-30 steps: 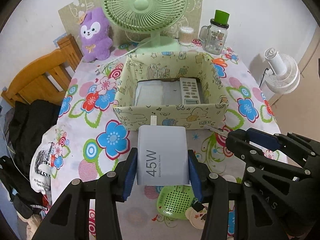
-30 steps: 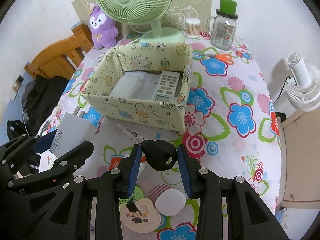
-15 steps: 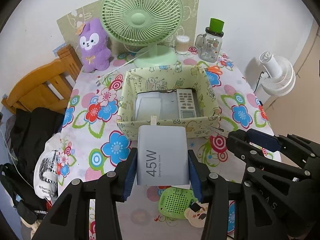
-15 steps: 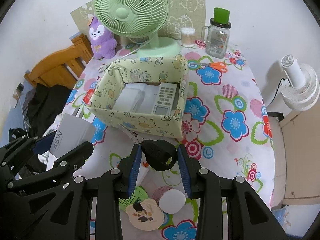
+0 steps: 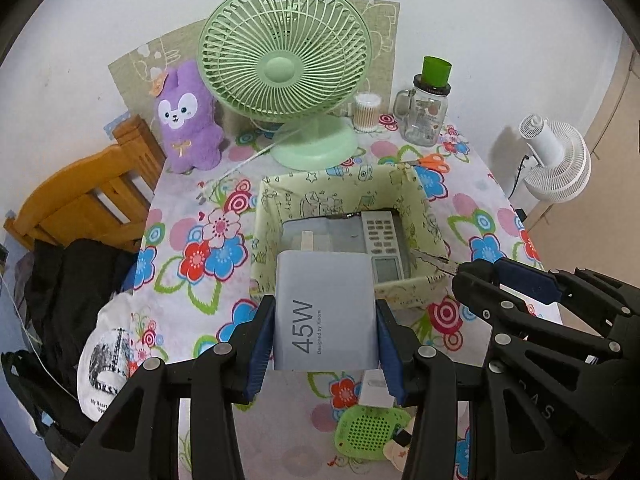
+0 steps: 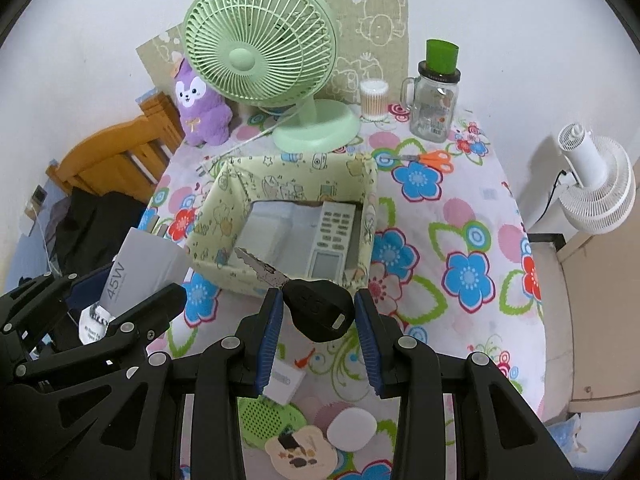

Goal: Organize rigid objects
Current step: 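Lift the charger with the left tool while the right tool carries the key fob over the box, then open the left tool to drop the charger in the box while the right tool releases the key fob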

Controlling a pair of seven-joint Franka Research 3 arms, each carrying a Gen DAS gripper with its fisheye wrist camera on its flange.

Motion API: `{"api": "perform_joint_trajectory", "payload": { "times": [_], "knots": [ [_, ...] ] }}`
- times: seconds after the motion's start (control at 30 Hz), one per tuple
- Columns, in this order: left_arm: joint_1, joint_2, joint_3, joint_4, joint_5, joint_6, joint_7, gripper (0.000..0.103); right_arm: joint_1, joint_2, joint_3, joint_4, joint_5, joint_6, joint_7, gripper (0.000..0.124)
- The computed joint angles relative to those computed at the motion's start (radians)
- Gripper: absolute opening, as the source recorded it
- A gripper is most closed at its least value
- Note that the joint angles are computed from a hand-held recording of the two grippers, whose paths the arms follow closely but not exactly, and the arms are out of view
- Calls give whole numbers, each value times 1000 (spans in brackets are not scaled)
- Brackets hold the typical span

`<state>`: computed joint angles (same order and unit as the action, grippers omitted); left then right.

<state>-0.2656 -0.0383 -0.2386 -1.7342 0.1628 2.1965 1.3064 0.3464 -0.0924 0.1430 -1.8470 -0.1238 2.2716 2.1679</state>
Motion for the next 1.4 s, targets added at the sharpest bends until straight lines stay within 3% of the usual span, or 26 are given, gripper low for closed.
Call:
{"api": "perform_joint_trajectory", "payload": {
  "times": [1.4],
  "knots": [
    [27,369,-2,333,-99,-64,156,49,40,364,-104,373,35,-126,-35,40]
  ]
}}
